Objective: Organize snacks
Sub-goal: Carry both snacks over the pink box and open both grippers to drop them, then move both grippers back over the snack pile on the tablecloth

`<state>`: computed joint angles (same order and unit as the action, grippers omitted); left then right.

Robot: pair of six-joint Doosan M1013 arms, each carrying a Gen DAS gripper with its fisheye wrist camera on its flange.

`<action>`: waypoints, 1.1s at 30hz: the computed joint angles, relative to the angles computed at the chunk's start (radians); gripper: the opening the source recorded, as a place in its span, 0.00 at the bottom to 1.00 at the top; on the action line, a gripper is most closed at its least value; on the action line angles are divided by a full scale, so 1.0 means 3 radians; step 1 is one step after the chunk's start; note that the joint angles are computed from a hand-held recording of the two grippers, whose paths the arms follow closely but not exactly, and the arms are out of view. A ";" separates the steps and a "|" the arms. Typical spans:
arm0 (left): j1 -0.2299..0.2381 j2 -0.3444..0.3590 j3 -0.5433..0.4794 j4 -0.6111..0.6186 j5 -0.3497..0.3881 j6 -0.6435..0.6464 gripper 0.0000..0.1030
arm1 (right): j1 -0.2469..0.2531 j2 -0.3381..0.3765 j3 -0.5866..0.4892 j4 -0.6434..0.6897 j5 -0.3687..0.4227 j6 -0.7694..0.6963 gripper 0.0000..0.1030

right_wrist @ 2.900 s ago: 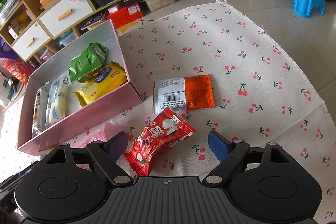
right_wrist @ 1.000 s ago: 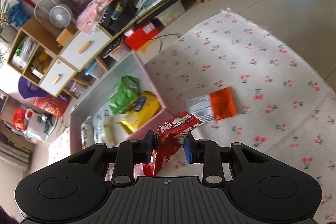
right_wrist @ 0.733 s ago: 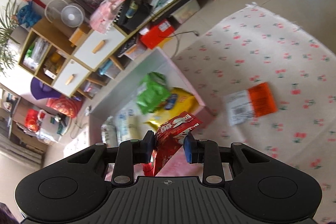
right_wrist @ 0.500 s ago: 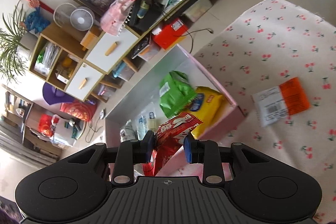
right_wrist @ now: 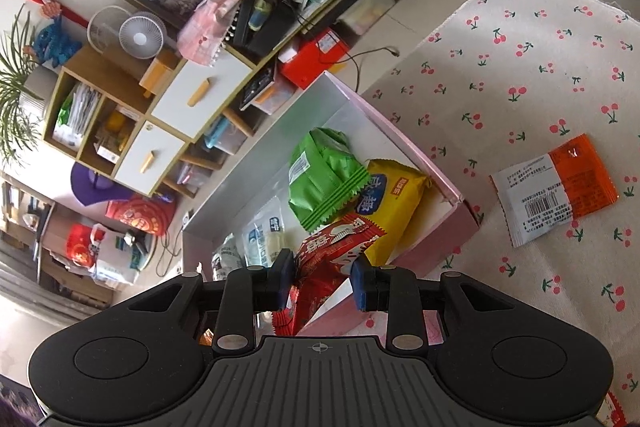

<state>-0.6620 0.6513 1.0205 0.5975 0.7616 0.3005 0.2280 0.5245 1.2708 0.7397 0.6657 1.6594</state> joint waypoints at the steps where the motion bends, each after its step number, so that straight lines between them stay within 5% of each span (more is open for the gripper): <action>1: -0.0002 0.0004 -0.0005 0.0011 0.0013 0.0000 0.36 | -0.0003 0.0003 -0.0001 0.0014 0.0000 -0.0011 0.31; 7: -0.0009 0.0005 -0.0007 0.0047 0.0047 -0.0007 0.48 | -0.0014 -0.0005 0.0010 0.0075 -0.0017 -0.0061 0.45; 33: -0.0105 -0.0208 0.0156 -0.0145 0.0368 0.0501 0.84 | -0.0103 -0.0308 0.0208 -0.0228 0.0237 -0.0483 0.70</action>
